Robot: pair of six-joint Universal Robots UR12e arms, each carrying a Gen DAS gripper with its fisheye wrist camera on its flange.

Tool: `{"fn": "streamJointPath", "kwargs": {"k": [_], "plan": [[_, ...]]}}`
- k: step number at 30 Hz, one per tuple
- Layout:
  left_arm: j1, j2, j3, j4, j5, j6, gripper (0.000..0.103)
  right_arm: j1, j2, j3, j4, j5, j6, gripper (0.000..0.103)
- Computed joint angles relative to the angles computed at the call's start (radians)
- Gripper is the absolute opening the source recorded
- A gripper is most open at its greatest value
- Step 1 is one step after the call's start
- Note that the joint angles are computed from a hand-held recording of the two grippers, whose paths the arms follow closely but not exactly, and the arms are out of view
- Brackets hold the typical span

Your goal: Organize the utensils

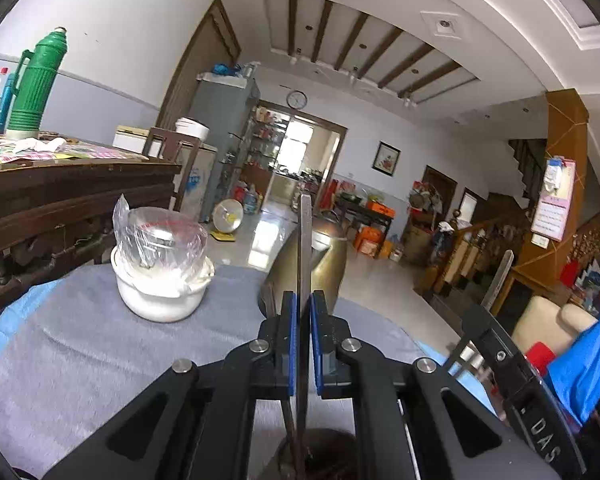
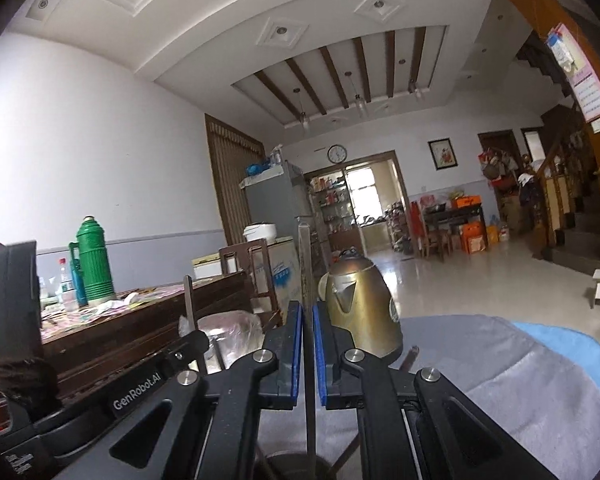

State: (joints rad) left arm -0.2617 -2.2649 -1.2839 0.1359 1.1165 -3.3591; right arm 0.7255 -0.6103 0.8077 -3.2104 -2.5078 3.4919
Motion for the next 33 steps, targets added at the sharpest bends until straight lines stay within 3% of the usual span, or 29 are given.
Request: {"fn": "streamJointPath", "kwargs": {"k": [2, 3, 5, 6, 7, 9, 11, 14, 19, 23, 33], "plan": [[0.007, 0.017, -0.024, -0.007, -0.018, 0.033, 0.010, 0.002, -0.037, 0.062, 0.024, 0.021, 0.047, 0.010], [0.013, 0.029, -0.041, -0.015, -0.030, 0.056, 0.017, 0.004, -0.052, 0.087, 0.030, 0.027, 0.063, 0.015], [0.025, 0.056, -0.080, -0.023, -0.046, 0.086, 0.032, 0.007, -0.082, 0.138, 0.037, 0.046, 0.104, 0.036], [0.031, 0.067, -0.098, -0.017, -0.052, 0.097, 0.039, 0.010, -0.091, 0.157, 0.025, 0.046, 0.114, 0.057], [0.037, 0.082, -0.121, -0.013, -0.051, 0.115, 0.043, 0.017, -0.096, 0.173, -0.007, 0.036, 0.107, 0.064], [0.046, 0.107, -0.157, -0.022, -0.044, 0.152, 0.060, 0.028, -0.104, 0.193, -0.030, 0.012, 0.095, 0.064], [0.060, 0.135, -0.205, -0.033, -0.047, 0.182, 0.065, 0.035, -0.124, 0.225, -0.005, 0.014, 0.117, 0.064], [0.073, 0.167, -0.250, -0.109, -0.038, 0.226, 0.074, 0.043, -0.160, 0.252, 0.194, -0.001, 0.209, 0.064], [0.075, 0.211, -0.275, -0.369, -0.015, 0.279, 0.075, 0.052, -0.207, 0.260, 0.547, 0.042, 0.387, 0.063], [0.066, 0.226, -0.272, -0.526, -0.008, 0.322, 0.075, 0.051, -0.233, 0.266, 0.738, 0.110, 0.513, 0.064], [0.038, 0.241, -0.283, -0.572, 0.075, 0.422, 0.075, 0.052, -0.236, 0.213, 1.061, 0.149, 0.671, 0.064]]}}
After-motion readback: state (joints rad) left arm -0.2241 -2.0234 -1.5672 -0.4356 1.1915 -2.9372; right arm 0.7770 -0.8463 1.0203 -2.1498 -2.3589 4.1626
